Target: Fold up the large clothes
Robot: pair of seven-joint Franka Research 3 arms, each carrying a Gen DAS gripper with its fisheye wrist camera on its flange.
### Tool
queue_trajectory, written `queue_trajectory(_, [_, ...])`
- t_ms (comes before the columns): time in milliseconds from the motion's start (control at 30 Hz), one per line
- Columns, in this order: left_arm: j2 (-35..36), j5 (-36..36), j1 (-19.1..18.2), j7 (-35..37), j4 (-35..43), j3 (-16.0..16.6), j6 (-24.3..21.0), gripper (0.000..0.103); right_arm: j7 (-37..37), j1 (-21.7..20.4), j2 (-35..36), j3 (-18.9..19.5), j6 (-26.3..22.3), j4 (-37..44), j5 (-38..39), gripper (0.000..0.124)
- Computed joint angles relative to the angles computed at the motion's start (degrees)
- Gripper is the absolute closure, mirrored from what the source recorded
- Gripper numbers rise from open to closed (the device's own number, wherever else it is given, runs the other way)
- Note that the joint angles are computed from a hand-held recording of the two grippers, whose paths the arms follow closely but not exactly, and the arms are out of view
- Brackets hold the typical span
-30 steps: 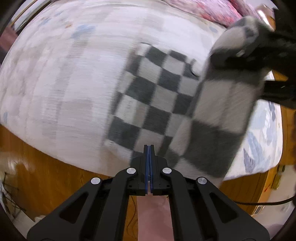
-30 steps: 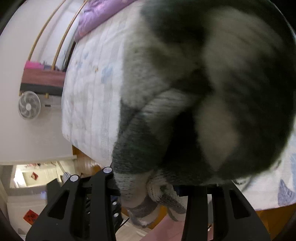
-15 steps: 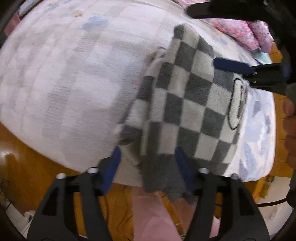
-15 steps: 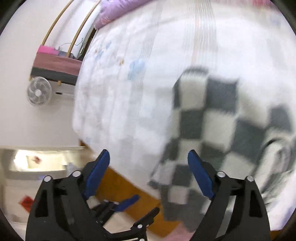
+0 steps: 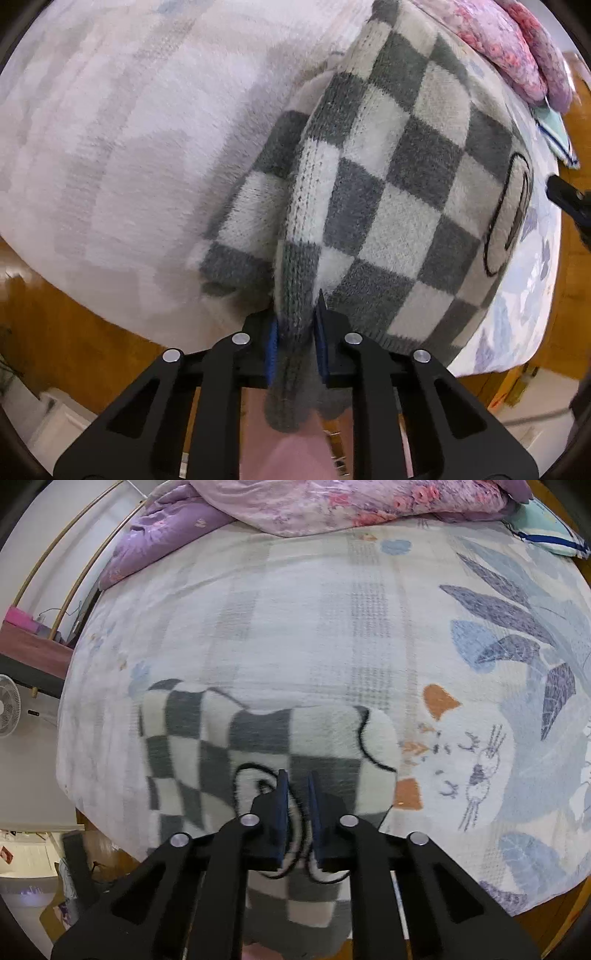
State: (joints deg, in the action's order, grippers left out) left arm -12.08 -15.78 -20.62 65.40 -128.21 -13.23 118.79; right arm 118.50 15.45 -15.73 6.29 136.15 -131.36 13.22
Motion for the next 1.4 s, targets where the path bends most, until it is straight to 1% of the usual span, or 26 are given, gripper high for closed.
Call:
queue_trajectory(100, [0.6,4.4,0.4,0.4,1.3,-0.4,-2.0,0.087,-1.2,0.3,4.7,-0.5,1.3,1.4,1.5,0.114])
queue_trajectory(167, [2.8,8.2,0.8,-0.2,2.7,-1.0,-2.8,0.084,-0.3,0.4,7.0,-0.6,1.5,2.1,2.1,0.116])
queue_trajectory(233, [7.2,11.0,1.3,-0.3,5.2,-1.2,-3.1,0.082,1.7,0.6,12.3,-0.1,1.6,5.0,-0.7,0.117])
queue_trajectory(267, [8.8,11.2,1.5,0.0,6.7,-1.2,-4.2,0.082,2.1,1.0,14.6,-0.1,2.0,6.4,-2.1,0.117])
queue_trajectory(300, [11.1,11.2,1.9,0.5,9.6,-1.1,-6.9,0.081,2.5,1.3,16.1,-0.2,1.9,7.7,-3.0,0.117])
queue_trajectory(367, [13.4,10.5,2.6,3.0,13.7,-0.9,-11.1,0.075,3.5,1.7,16.9,-0.8,0.2,9.3,-3.3,0.117])
queue_trajectory(433, [13.1,17.3,2.7,3.4,16.0,-1.3,-12.5,0.035,3.2,1.6,15.5,-1.4,-0.8,8.9,-0.9,0.117])
queue_trajectory(467, [12.7,19.3,3.0,4.0,16.7,-1.2,-12.4,0.035,2.7,1.5,14.2,-1.6,-1.0,8.2,0.5,0.116])
queue_trajectory(500, [12.8,19.4,3.3,4.7,17.6,-1.1,-12.6,0.039,2.2,1.4,13.1,-1.7,-1.1,7.6,1.3,0.116])
queue_trajectory(533, [13.4,21.1,3.5,4.5,19.4,-1.0,-13.1,0.050,1.8,1.2,11.6,-1.9,-1.1,6.8,2.2,0.115])
queue_trajectory(567, [14.4,22.5,3.5,4.3,21.7,-1.1,-13.5,0.057,1.6,1.1,10.4,-2.0,-0.9,6.2,2.9,0.111])
queue_trajectory(600, [15.2,22.2,3.6,4.3,23.3,-1.2,-13.2,0.066,1.4,0.9,8.9,-2.2,-0.1,5.3,4.5,0.111])
queue_trajectory(633, [16.7,20.6,3.8,4.7,25.9,-1.2,-11.9,0.074,0.8,0.8,8.0,-2.3,0.6,4.7,6.2,0.111])
queue_trajectory(667, [17.2,19.2,4.1,5.4,26.9,-1.1,-10.9,0.076,-0.1,0.9,7.6,-2.5,1.1,4.6,8.4,0.111])
queue_trajectory(767, [23.3,14.6,3.4,8.0,35.3,-2.5,-6.7,0.077,-7.4,2.0,10.2,-3.0,3.2,6.6,17.7,0.111])
queue_trajectory(833, [29.5,17.6,1.5,8.4,41.4,-3.0,-5.3,0.077,-6.9,2.0,14.1,-2.2,4.9,8.8,16.7,0.111])
queue_trajectory(933, [39.9,21.2,-1.0,3.3,49.2,-1.6,-7.1,0.077,-5.7,1.9,21.4,-1.8,6.4,11.1,16.5,0.119])
queue_trajectory(967, [41.1,20.9,-0.6,2.8,49.0,-1.5,-5.8,0.076,-4.8,2.1,22.9,-1.7,8.7,10.9,16.1,0.124])
queue_trajectory(1000, [42.0,20.6,0.1,2.8,48.1,-1.5,-2.9,0.075,-3.2,2.4,24.0,-1.8,11.0,11.1,14.5,0.124])
queue_trajectory(1033, [42.9,20.5,0.4,3.4,48.9,-1.6,-2.3,0.075,-1.9,2.6,24.7,-2.0,10.8,12.1,12.9,0.124])
queue_trajectory(1100, [45.2,20.5,0.4,3.9,53.5,-1.6,-5.9,0.075,-1.0,2.4,25.1,-2.0,8.2,13.8,11.5,0.124])
queue_trajectory(1167, [43.3,20.0,1.0,5.7,51.8,-2.1,-6.3,0.075,-2.8,1.8,23.6,-1.7,6.9,13.5,12.6,0.124])
queue_trajectory(1233, [38.8,20.2,1.6,8.2,47.1,-2.6,-5.4,0.075,-4.4,1.6,18.2,-1.5,7.2,10.1,13.2,0.120])
queue_trajectory(1333, [31.1,18.5,2.6,10.6,38.4,-3.3,-6.9,0.074,-5.5,1.8,9.4,-1.5,7.4,3.5,13.4,0.117])
queue_trajectory(1367, [28.6,17.3,3.0,10.7,35.1,-3.3,-7.2,0.074,-5.0,1.8,7.1,-1.6,6.1,1.9,13.4,0.116])
queue_trajectory(1400, [26.1,15.9,3.4,10.6,31.5,-3.4,-8.1,0.074,-3.9,1.8,4.0,-1.6,3.1,-0.6,13.3,0.115])
